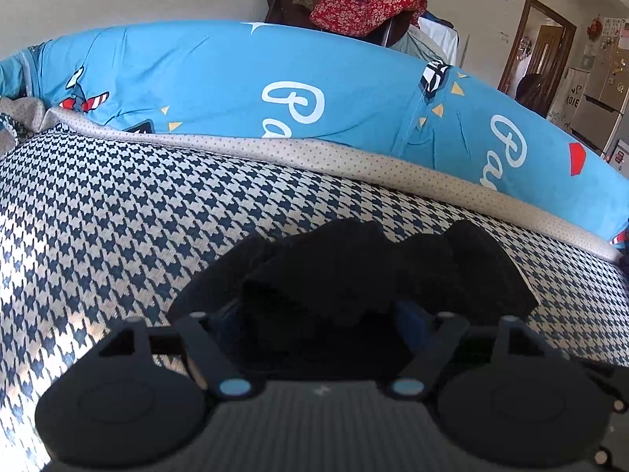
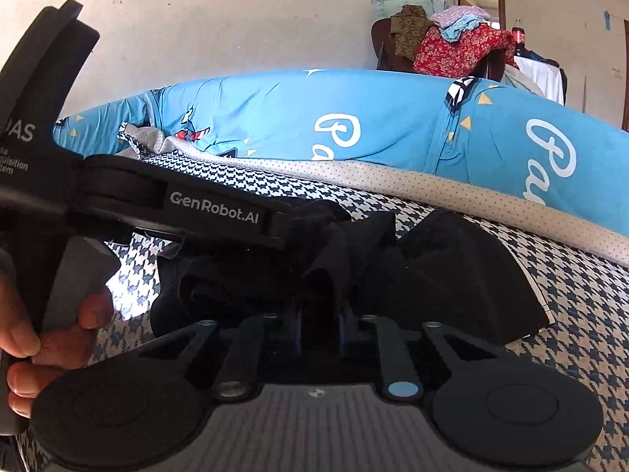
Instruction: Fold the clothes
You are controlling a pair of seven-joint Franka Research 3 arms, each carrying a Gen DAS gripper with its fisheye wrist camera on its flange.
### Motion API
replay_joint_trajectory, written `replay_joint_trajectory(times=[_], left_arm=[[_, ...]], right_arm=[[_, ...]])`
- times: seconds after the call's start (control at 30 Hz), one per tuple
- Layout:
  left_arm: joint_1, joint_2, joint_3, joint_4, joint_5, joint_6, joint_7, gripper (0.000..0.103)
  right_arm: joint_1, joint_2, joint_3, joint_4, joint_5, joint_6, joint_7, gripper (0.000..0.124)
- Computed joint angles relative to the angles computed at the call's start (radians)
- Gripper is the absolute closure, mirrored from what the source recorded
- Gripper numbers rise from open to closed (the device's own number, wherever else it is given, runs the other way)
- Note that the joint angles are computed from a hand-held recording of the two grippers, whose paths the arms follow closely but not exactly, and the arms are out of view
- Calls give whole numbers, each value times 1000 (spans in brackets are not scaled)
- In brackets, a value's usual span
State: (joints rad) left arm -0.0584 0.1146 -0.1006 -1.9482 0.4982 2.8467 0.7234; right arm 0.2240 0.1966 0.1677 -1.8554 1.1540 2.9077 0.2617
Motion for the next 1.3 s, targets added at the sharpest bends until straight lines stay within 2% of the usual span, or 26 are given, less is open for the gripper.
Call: replay_joint_trajectory(times=[0.07,0.13,0.17,0.23,0.37,0.47,0.83,1.1,1.3], left_arm=[[1,-5,0,-5,-9,-3,-3,62],[-1,-17,9,-13,22,-4,-44,73],[-2,-25,13,-18,43,-6,-72,78],[2,-45,16,-29,65,-18,-115,80],[19,-106,5,-79,75,-41,-148,81],[34,-170,-10,-132,138,-55,-182,81],[97,-431,-77,-414,157,-46,-299,81],[78,-572,-85,-549,59,-72,-239,80],[55,-627,-84,-602,-1,-87,-186,80]], right_arm=[[-3,-6,5,-1,22,1,-19,111],[-8,-20,12,-8,73,1,-70,112],[-8,-31,12,-12,98,-5,-94,112],[-5,-57,7,-25,152,-20,-147,113],[12,-123,-25,-72,236,-55,-222,113],[31,-172,-50,-117,279,-60,-265,113],[91,-419,-127,-382,394,-65,-328,113],[95,-559,-161,-510,380,-32,-246,113],[89,-615,-172,-582,230,27,-64,113]])
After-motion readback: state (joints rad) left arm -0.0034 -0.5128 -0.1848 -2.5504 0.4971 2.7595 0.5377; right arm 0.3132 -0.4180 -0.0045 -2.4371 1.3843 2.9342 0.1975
